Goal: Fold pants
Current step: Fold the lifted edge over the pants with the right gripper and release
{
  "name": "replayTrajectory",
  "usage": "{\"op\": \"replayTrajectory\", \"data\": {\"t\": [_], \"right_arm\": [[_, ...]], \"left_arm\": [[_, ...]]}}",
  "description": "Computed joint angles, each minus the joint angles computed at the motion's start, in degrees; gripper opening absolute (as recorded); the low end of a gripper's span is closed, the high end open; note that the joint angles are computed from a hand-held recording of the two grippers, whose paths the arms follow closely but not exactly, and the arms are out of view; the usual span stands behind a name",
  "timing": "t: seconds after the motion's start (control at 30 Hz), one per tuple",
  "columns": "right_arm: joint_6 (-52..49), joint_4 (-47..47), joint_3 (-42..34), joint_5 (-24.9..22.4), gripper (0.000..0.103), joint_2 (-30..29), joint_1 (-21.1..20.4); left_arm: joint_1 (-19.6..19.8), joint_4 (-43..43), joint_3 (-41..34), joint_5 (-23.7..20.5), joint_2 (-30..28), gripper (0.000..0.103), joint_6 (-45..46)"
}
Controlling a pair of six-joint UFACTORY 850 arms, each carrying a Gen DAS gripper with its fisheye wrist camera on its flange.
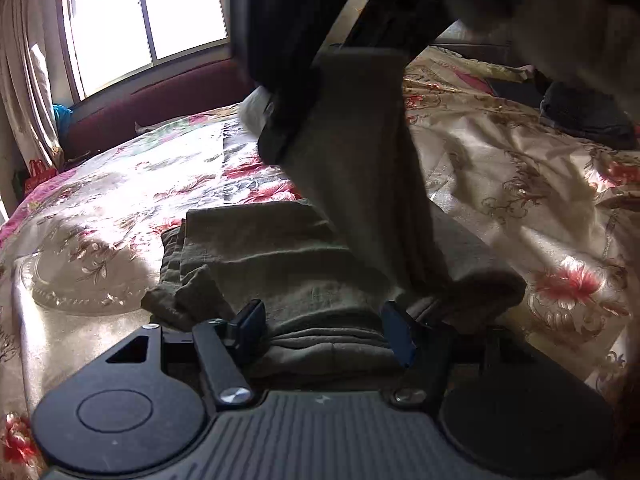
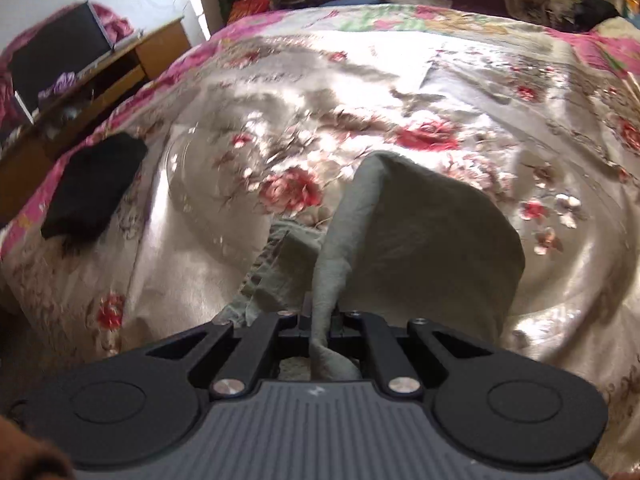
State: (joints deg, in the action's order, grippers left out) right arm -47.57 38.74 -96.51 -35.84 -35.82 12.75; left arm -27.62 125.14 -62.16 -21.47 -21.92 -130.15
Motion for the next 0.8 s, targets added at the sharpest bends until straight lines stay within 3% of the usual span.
{"op": "replayTrajectory", "data": {"t": [0.13, 0.23, 0.37, 0.43, 0.53, 0.63, 0.73, 0.8], "right_arm": [[0.7, -7.8, 2.5, 3.3, 0.005, 0.1, 4.3], [3.1, -8.2, 2.7, 3.8, 0.008, 0.0, 5.0], [6.1, -5.7, -0.1, -0.9, 0.02, -1.7, 4.3], [3.3, -2.2, -0.1, -3.9, 0.021, -1.5, 4.0], [-4.6, 6.4, 2.5, -7.2, 0.029, 0.4, 2.8], [-10.9, 16.8, 4.6, -11.4, 0.027, 2.0, 0.0], [-14.8, 21.1, 8.1, -7.0, 0.028, 4.9, -2.5], [-16.5, 22.6, 9.8, -3.3, 0.029, 6.1, -4.4]], "left_arm": [[1.1, 6.6, 1.4, 1.8, 1.2, 0.078, -7.2], [1.5, 9.7, 1.7, 2.2, 1.3, 0.078, -9.7], [2.5, 16.0, 2.3, 4.1, 2.0, 0.078, -15.6], [2.8, 17.9, 3.0, 4.8, 2.8, 0.078, -17.7], [2.2, 15.4, 5.0, 4.2, 4.7, 0.079, -14.7], [1.2, 9.3, 8.2, 2.4, 7.6, 0.079, -9.5], [0.5, -1.3, 10.5, 0.9, 10.4, 0.079, -0.2], [1.0, -3.8, 10.8, 1.2, 12.0, 0.079, 1.1]]}}
